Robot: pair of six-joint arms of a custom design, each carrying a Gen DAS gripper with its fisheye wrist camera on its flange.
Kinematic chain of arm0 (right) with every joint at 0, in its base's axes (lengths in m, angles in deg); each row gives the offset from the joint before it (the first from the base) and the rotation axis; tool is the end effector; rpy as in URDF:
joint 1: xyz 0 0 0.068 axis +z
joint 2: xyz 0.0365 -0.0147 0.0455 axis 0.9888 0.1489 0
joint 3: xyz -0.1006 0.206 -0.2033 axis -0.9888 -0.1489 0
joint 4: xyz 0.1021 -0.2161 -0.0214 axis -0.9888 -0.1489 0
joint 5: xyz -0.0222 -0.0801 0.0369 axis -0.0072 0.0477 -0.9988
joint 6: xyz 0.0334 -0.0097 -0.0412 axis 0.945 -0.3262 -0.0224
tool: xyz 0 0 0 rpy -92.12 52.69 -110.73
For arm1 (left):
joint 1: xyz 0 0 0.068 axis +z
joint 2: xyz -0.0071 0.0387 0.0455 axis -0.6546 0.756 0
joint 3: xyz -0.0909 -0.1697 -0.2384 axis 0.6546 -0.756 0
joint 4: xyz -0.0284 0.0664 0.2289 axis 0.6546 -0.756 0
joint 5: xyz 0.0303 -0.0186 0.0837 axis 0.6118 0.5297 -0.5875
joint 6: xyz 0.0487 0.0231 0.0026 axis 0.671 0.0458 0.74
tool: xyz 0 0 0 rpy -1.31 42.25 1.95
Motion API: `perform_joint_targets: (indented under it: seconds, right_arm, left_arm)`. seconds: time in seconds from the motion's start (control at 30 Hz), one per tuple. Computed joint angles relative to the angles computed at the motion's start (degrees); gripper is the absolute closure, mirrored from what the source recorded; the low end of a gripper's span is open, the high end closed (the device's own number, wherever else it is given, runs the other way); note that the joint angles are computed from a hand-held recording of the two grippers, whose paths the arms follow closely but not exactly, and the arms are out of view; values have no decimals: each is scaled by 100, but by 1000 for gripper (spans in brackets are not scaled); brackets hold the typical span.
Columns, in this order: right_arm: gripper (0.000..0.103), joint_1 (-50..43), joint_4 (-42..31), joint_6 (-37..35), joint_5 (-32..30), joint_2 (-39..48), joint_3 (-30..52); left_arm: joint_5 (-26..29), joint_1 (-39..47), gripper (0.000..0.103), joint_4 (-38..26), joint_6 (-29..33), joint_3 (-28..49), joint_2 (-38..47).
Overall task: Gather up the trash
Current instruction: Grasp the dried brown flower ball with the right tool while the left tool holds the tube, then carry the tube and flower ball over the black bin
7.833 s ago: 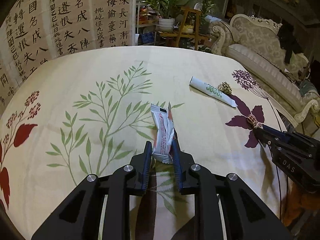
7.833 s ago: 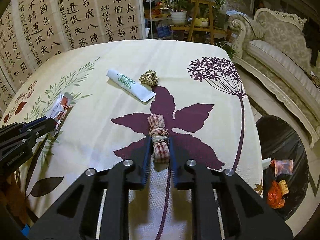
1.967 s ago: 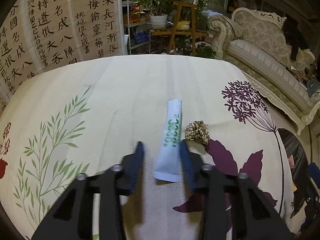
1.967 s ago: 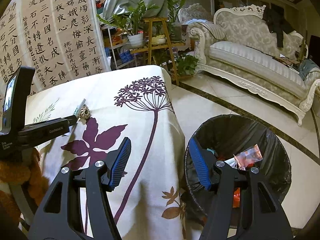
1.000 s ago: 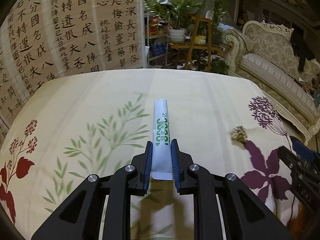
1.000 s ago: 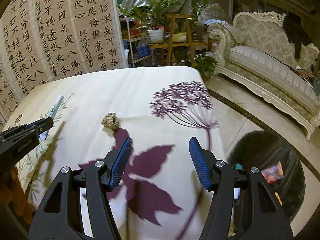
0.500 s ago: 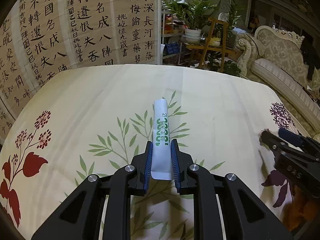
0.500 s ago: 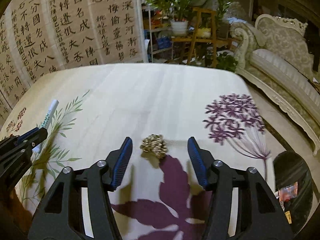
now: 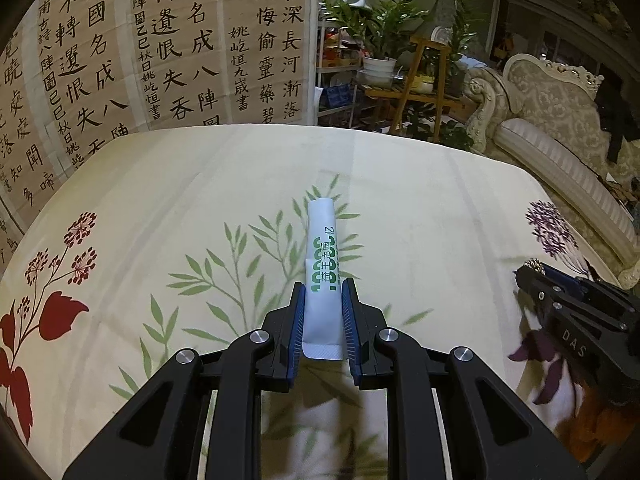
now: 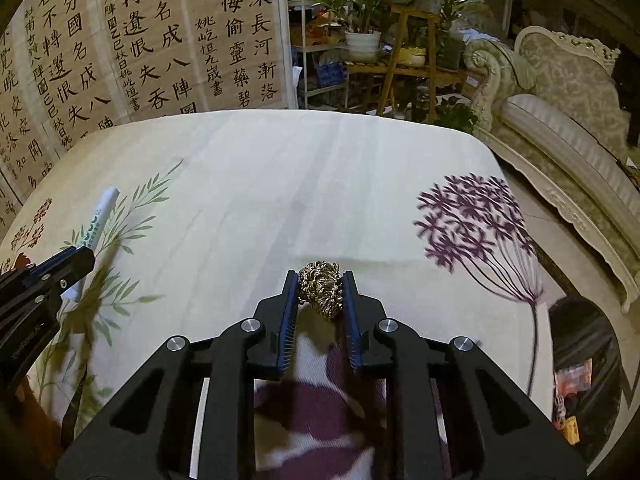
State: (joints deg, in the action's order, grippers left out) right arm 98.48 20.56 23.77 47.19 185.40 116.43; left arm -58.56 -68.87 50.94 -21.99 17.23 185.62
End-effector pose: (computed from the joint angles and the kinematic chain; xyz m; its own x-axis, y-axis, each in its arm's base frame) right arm 0.3673 0.1224 -0.0104 -0.5951 -0.4602 -0.6588 -0.6278 0.7780 0.0236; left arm 0.2683 -0.1195 0.0121 -0.6079 -0.4164 -0.6761 -0.5293 0.8472 -0.0458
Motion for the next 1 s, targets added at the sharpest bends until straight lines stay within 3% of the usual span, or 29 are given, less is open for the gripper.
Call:
perform_joint_targets:
  seconds: [0.5, 0.7, 1.0]
  right_arm:
    - [82, -1644, 1391, -315, -493, -362, -1510]
    - [82, -2529, 1570, -560, -721, -366, -1681]
    - [82, -3678, 1181, -766, -1018, -285, -1248]
  left_arm:
    - [-279, -1396, 83, -952, -501, 872, -65]
    - [-363, -1880, 83, -1359, -415, 1587, 63]
    - [-219, -2296, 83, -2017, 29, 2932, 537]
